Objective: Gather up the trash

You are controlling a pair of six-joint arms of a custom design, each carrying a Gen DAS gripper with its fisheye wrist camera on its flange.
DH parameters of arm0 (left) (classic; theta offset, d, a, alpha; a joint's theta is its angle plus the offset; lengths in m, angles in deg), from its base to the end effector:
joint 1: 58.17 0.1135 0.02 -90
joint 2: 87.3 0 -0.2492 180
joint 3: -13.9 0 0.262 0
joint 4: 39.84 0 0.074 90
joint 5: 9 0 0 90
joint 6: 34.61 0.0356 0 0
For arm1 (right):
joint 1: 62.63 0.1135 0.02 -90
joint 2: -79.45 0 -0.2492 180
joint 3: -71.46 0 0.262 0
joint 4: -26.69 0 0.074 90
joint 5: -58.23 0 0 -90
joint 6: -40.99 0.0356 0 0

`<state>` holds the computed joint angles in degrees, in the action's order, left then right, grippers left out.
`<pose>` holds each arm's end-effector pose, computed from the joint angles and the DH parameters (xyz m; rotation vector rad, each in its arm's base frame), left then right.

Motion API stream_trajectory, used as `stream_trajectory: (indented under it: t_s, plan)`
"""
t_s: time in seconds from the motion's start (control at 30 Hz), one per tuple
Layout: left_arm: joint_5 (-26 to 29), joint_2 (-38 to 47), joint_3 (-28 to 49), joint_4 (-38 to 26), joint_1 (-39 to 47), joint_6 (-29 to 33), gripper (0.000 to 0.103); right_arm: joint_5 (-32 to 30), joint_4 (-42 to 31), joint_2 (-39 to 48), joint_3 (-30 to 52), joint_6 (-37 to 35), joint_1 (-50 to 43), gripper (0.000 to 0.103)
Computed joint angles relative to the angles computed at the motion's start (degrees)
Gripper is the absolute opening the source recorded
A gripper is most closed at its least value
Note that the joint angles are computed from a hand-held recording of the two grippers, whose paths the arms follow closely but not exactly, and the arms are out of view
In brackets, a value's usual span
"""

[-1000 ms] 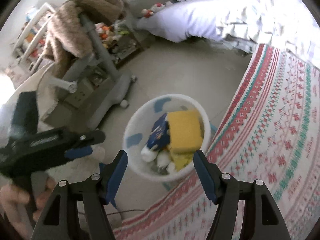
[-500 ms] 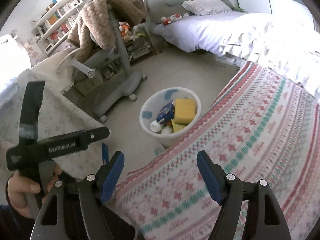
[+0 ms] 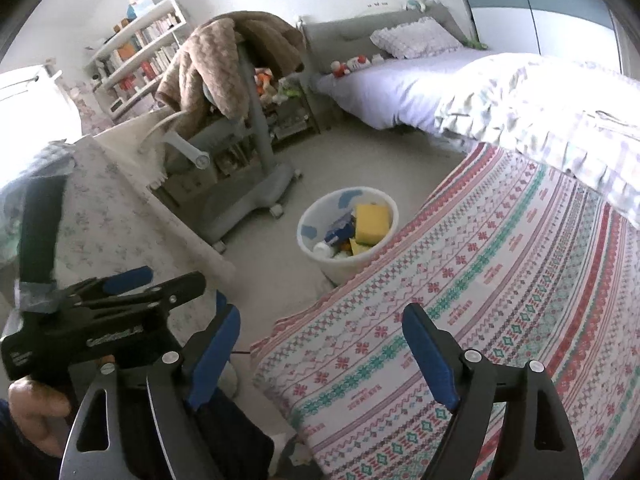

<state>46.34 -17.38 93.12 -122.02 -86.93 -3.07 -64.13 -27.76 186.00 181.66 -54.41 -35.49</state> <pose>0.2056 -0.0897 0.2912 -0.7537 2.3847 0.3051 0.3635 0.2077 0.2884 -0.9264 2.2736 0.8598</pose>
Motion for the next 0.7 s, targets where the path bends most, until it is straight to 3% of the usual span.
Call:
stream_trajectory:
  t_s: [0.33, 0.7]
  plan:
    - [-5.6, 4.3, 6.3, -9.9, -10.4, -10.6, 0.09, -3.0, 2.1, -5.4, -5.7, -0.9, -1.9, 0.086]
    - [-7.3, 7.1, 9.3, -13.5, -13.6, -14.2, 0.091, -3.9, 3.4, -7.5, -7.6, -0.9, -2.5, 0.086]
